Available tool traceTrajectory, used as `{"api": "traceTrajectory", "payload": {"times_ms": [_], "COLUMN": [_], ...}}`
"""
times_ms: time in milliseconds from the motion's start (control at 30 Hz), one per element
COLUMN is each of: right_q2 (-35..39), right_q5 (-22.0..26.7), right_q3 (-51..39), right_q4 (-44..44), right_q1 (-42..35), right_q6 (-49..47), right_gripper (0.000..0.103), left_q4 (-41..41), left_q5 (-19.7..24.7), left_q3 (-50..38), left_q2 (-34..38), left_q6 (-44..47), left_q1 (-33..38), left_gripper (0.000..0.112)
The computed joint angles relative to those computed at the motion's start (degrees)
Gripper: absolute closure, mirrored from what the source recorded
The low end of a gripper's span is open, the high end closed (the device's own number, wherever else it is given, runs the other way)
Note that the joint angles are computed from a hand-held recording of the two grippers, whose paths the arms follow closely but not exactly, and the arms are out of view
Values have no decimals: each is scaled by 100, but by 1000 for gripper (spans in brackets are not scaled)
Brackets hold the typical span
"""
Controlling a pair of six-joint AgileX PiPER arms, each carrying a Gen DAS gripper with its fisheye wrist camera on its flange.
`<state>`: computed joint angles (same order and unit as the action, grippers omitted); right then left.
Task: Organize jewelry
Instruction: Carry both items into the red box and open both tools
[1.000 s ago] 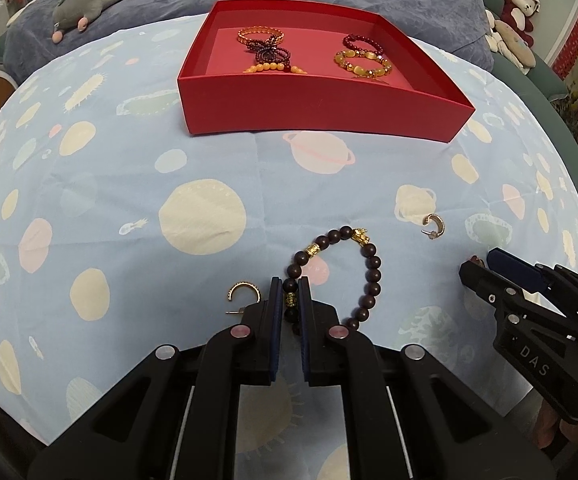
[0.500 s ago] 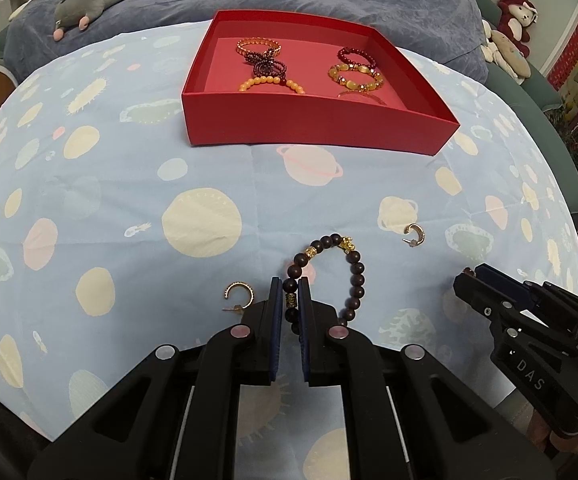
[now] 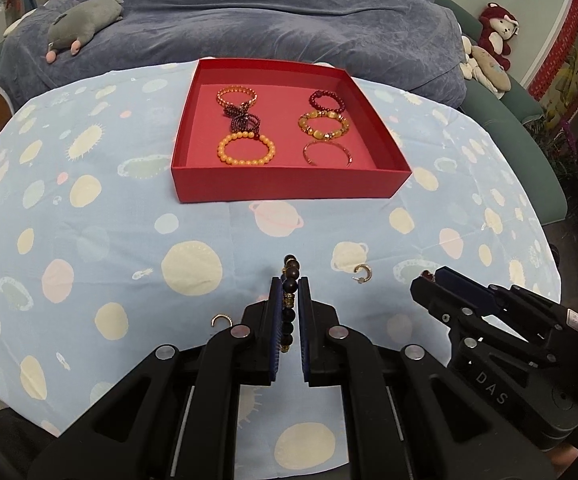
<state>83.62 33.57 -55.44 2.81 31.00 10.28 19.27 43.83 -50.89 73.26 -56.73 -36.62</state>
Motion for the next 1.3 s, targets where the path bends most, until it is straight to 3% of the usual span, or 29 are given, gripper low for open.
{"api": "traceTrajectory", "payload": {"times_ms": [267, 567, 833, 1300], "right_q2": [720, 2168, 3202, 4076], "right_q5": [280, 632, 810, 1018], "right_q3": [-1255, -3145, -4027, -4863], "right_q4": [339, 596, 619, 623], "right_q1": [-414, -686, -651, -515], "right_q6": [-638, -961, -988, -938], "right_gripper": [80, 80, 80, 80], "left_q4": [-809, -1905, -2885, -1750], "left_q5": [-188, -464, -719, -1056], "left_q3": [-1037, -2497, -2467, -1979], "left_q2": [513, 1777, 2702, 2970], "left_q6": [1432, 2916, 3800, 3160], "left_q1": [804, 1756, 2429, 2521], "left_gripper": [105, 105, 105, 103]}}
